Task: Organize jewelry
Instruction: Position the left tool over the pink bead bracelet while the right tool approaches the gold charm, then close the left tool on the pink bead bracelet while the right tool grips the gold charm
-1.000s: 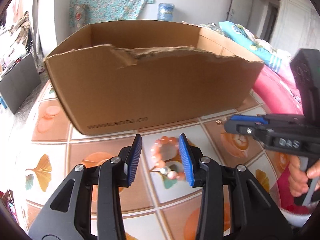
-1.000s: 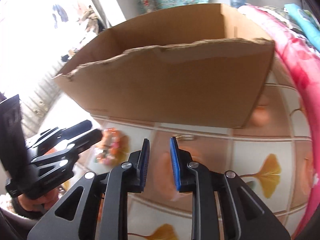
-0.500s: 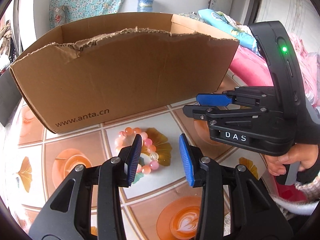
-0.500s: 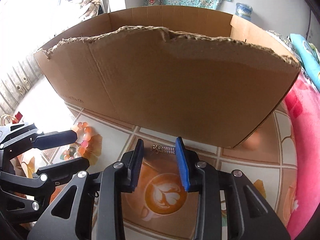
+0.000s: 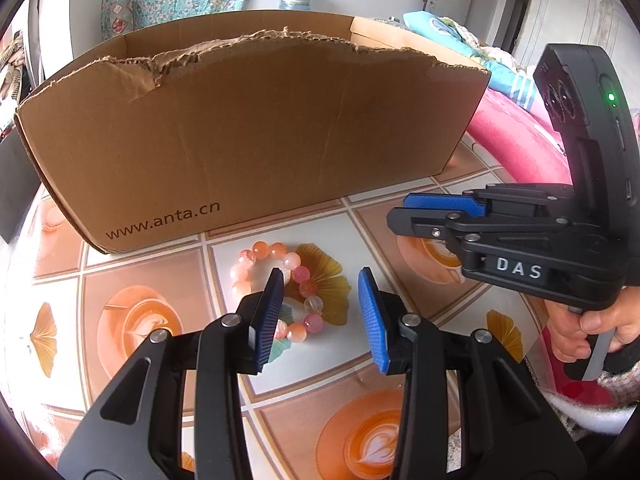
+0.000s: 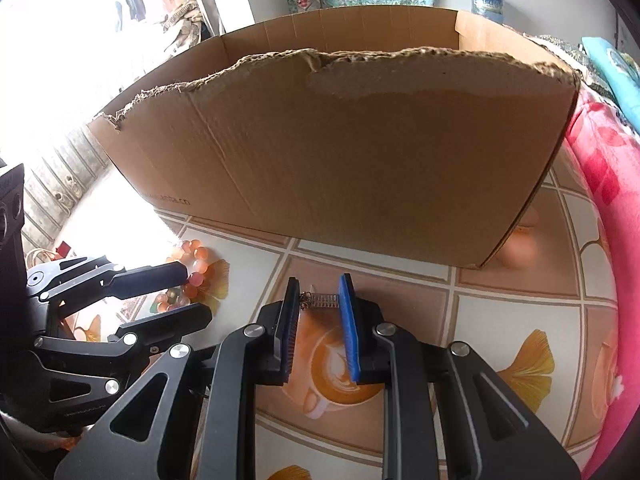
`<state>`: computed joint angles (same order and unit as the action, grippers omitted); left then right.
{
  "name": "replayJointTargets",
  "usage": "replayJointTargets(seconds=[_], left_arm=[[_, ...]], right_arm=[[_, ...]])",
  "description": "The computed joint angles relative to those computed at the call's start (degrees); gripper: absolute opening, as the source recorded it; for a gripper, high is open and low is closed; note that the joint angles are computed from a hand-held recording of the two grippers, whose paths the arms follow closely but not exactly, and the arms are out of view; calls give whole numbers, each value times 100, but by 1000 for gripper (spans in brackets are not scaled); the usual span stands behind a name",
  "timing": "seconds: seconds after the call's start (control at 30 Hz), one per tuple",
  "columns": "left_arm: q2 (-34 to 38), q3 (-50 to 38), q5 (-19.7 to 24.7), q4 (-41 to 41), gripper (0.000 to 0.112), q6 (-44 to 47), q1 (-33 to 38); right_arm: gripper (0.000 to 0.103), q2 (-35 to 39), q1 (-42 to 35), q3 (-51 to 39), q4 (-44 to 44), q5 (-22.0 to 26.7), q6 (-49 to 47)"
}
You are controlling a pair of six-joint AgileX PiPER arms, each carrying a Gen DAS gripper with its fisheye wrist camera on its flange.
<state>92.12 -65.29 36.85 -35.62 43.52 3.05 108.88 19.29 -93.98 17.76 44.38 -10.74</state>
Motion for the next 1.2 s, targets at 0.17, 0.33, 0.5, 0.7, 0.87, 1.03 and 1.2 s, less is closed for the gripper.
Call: replayJointTargets(seconds=[0.17, 0.33, 0.5, 0.7, 0.87, 1.03, 1.2], left_arm=[[23, -64, -9, 159, 37, -154, -59], [74, -176, 45, 300, 37, -383, -88], [162, -359, 98, 690, 37, -827, -169], [246, -570, 168, 1308, 37, -1487, -354], [266, -679, 211, 1880, 37, -2032, -516], [304, -770, 296, 1965, 37, -2139, -526], [317, -801, 573, 1147, 37, -1472, -190]], right_arm=[[20, -145, -208, 223, 455, 24, -230], [20, -408, -301, 573, 604, -24, -319], [20, -364, -214, 493, 509, 28, -119], [20, -339, -197, 533, 580, -25, -164], [20, -279, -185, 480, 599, -33, -152], [20, -295, -210, 501, 628, -19, -177], [20, -253, -198, 459, 578, -21, -131]])
